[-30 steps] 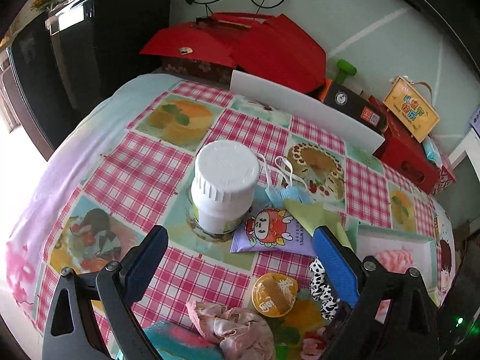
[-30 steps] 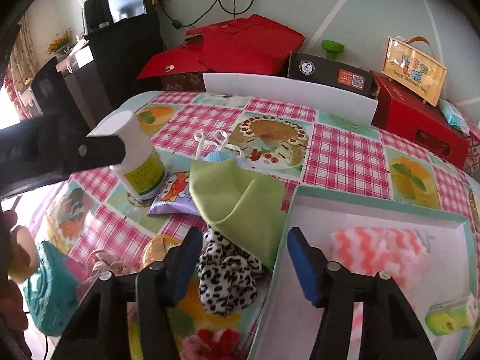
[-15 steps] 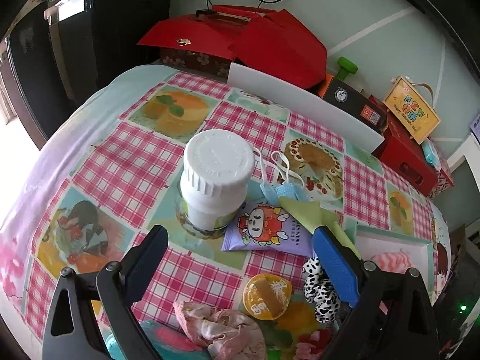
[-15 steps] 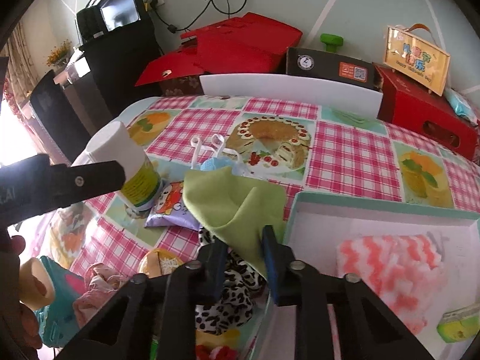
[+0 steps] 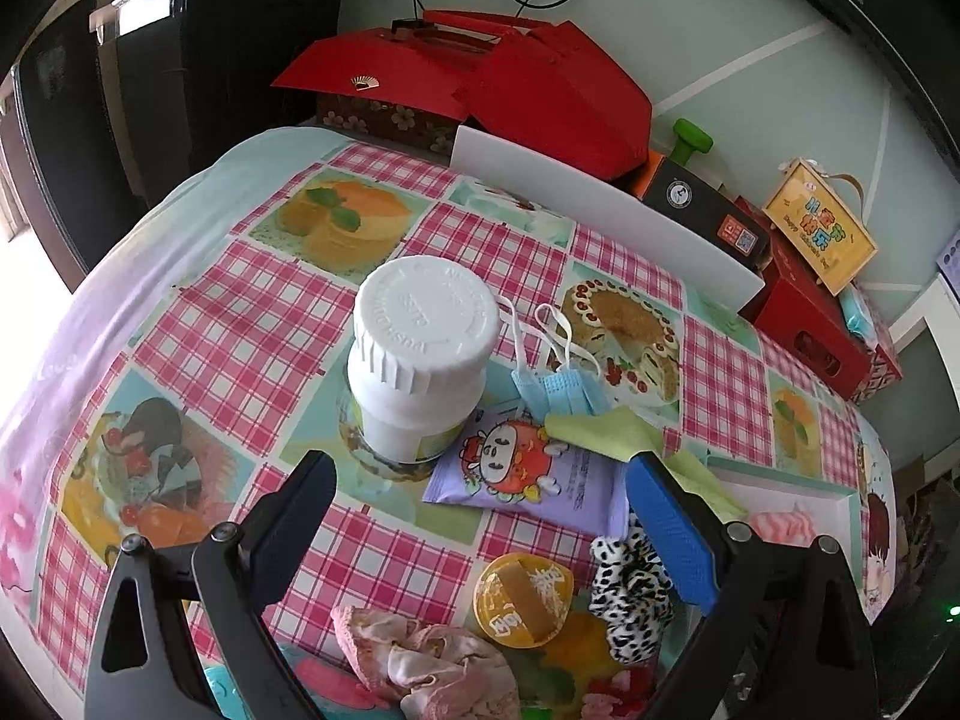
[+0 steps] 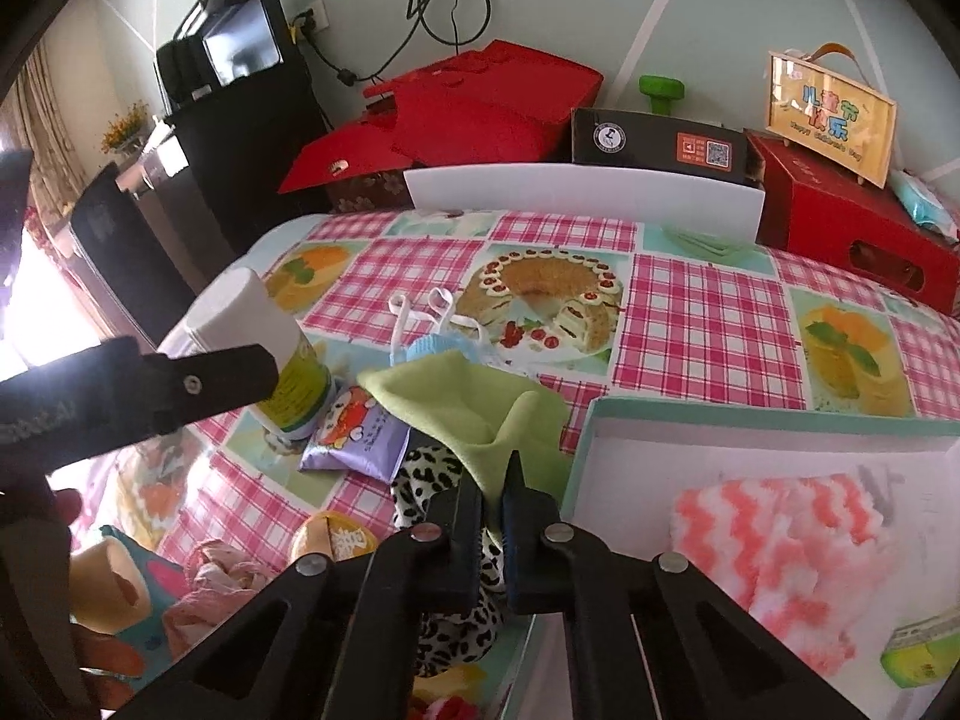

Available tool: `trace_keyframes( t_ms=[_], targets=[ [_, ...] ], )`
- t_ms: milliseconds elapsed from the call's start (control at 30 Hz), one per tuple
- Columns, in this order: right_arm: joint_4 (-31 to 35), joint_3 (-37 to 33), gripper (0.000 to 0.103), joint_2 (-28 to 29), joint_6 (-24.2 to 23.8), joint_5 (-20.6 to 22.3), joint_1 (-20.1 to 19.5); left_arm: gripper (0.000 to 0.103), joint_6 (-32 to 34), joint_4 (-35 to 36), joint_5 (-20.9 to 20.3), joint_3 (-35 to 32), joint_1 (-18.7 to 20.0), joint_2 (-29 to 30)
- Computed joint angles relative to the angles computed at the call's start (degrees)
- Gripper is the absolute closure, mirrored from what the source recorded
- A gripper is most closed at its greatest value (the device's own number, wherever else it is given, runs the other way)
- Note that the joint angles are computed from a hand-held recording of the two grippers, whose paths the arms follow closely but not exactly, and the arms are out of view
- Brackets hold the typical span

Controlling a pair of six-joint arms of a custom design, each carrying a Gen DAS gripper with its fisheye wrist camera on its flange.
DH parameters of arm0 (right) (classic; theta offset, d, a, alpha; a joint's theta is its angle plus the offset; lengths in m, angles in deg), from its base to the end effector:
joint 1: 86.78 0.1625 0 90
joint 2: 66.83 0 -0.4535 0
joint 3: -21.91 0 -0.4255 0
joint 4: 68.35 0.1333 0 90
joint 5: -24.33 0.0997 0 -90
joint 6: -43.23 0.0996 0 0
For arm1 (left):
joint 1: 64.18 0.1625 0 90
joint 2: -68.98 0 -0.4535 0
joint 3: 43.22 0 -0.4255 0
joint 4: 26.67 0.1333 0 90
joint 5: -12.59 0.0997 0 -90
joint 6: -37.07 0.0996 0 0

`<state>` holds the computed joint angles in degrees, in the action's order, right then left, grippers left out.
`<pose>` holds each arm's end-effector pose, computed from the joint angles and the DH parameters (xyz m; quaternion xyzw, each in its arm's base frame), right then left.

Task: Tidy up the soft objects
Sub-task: 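Lift the green cloth with the right gripper while the left gripper grasps the leopard-print scrunchie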

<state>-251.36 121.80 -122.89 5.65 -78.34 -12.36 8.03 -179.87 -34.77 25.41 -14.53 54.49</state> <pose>-0.0803 -0.7031 0.2560 0.1274 -0.8959 0.3250 0.2748 -0.3639 -0.7384 -0.1255 0.0629 0.9270 -0.2668 0.2561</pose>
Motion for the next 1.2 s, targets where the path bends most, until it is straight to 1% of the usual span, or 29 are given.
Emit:
trace_keyframes(
  t_ms=[133,367,533,700,900,1000,1200],
  targets=[
    [0.71,0.50,0.098,-1.22,1.19,2.94,-0.48,0.006,0.00,0.47,-0.13,-0.20,0.03,0.00],
    [0.01,1.38,0.098,-2.87,2.24,4.95,-0.69,0.006,-0.02,2.42,-0.85,-0.43,0.05,-0.43],
    [-2.30,2.79,0.098,-4.75,2.48,6.35,-0.67,0.006,-0.45,4.06,-1.68,-0.86,-0.09,-0.31],
    [-5.83,5.08,0.098,-7.47,3.17,7.79,-0.88,0.006,0.60,4.32,-2.69,-1.23,-0.41,0.00],
    [-10.21,8.08,0.098,-11.04,3.49,9.21,-1.31,0.006,3.85,5.85,-4.79,-2.53,-1.17,1.08],
    [-12.18,9.35,0.098,-12.40,3.54,8.93,-1.46,0.009,4.83,8.15,-5.84,-3.72,-1.52,2.04],
    [-14.17,11.42,0.098,-14.55,3.38,7.25,-1.98,0.022,6.52,13.40,-7.56,-6.30,-2.05,4.08]
  ],
)
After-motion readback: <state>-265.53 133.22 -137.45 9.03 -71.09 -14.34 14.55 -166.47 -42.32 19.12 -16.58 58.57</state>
